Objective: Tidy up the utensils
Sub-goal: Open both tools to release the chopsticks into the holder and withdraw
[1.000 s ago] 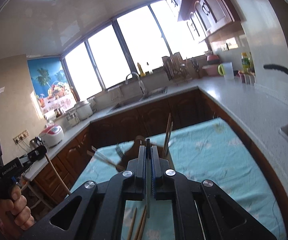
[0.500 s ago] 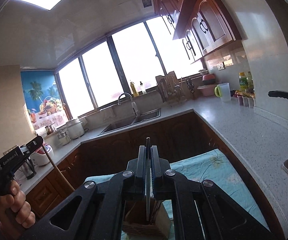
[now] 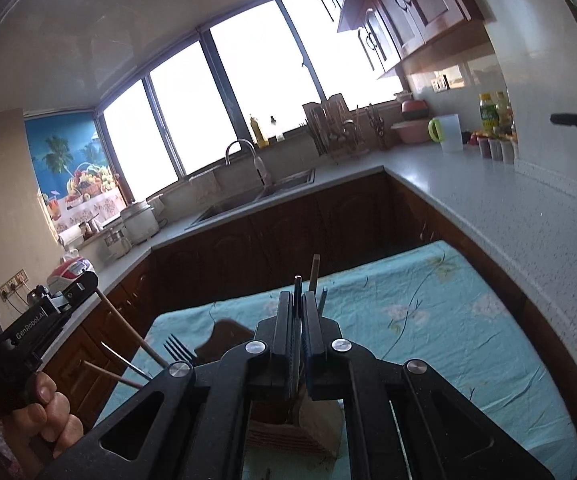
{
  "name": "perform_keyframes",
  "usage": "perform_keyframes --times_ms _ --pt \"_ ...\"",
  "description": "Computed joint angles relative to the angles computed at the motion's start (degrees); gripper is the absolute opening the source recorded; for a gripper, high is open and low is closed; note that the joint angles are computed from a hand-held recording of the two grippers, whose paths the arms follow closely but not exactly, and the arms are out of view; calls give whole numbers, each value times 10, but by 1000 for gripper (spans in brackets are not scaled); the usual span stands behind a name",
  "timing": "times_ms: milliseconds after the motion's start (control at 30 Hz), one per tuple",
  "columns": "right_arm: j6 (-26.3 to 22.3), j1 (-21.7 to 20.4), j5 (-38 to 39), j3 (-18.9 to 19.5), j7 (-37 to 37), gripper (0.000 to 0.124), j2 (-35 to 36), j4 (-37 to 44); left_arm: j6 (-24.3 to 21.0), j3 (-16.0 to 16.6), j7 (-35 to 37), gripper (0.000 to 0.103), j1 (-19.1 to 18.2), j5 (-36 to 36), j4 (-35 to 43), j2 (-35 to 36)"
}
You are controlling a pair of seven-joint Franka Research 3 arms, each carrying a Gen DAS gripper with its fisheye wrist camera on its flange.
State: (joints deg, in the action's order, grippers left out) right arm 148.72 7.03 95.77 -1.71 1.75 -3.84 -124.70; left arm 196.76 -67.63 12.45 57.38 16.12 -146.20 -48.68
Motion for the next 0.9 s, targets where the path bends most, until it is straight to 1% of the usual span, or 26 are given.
perform_keyframes --times_ms 67,133,233,433,633,800,833,867,900 --pt "2 2 -10 2 5 4 2 -3 -7 -3 8 5 -3 10 4 14" --pt "10 4 3 4 -10 4 -3 -9 -14 -8 19 5 -5 22 9 33" --pt "5 3 -12 2 9 4 -4 -8 -26 -9 29 5 -12 31 13 47" --pt "6 3 -24 1 20 5 -1 -3 -38 5 34 5 -31 39 14 55" --pt "8 3 -27 1 24 5 1 -1 -41 12 40 5 -34 44 18 68" --pt "3 1 -22 0 26 12 0 -2 -36 20 47 6 -45 42 18 81" --pt "1 0 -17 -2 24 17 -2 -3 -37 25 48 11 -52 41 17 81" --pt "-3 -1 -16 -3 25 21 -3 -3 -36 28 48 24 -56 38 14 78" --pt "-8 -3 -9 -5 24 32 -8 -9 -37 32 44 33 -62 32 9 70"
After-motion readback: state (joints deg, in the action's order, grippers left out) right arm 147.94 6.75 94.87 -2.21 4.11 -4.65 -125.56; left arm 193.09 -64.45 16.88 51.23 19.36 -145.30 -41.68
